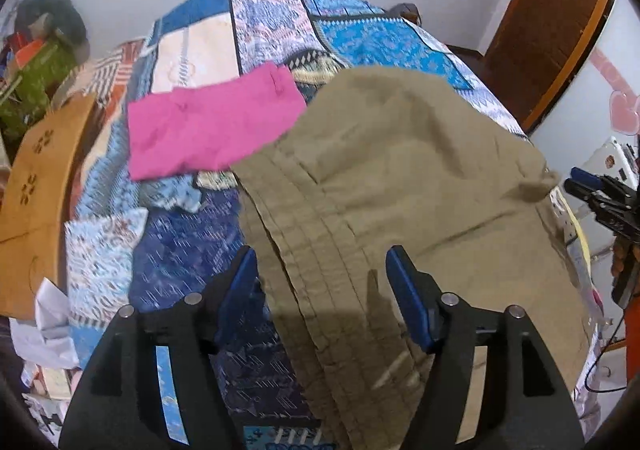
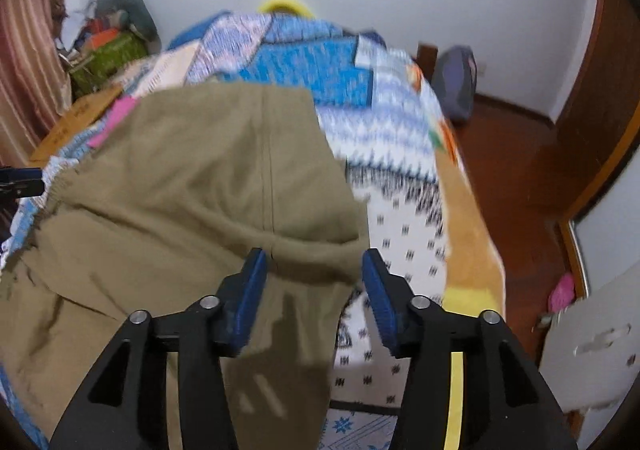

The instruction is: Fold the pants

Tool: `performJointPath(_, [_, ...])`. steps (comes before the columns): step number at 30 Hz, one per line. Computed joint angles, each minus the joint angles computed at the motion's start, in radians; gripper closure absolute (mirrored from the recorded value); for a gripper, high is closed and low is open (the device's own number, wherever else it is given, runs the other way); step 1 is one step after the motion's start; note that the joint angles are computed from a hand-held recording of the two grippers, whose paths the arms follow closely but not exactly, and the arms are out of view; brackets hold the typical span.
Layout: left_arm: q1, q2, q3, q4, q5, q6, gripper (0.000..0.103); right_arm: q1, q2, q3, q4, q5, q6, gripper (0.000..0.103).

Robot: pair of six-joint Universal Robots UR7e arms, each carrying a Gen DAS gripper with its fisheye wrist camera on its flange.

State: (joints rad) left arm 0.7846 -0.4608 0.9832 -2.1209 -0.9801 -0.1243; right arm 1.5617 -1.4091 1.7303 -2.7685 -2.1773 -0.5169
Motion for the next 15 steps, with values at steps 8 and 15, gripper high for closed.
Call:
performJointPath(8, [0.027,0.101,-0.153,0.088,-0.010,-0.015,0.035,-0.048,0.093,-0.116,0.037,0.003,0.016,0.056])
performJointPath(15, [0.052,0.144,-0.202,0.122,-0.049,-0.057,0.034,-0.108,0.106,-0.137,0.135,0.170,0.109,0.062])
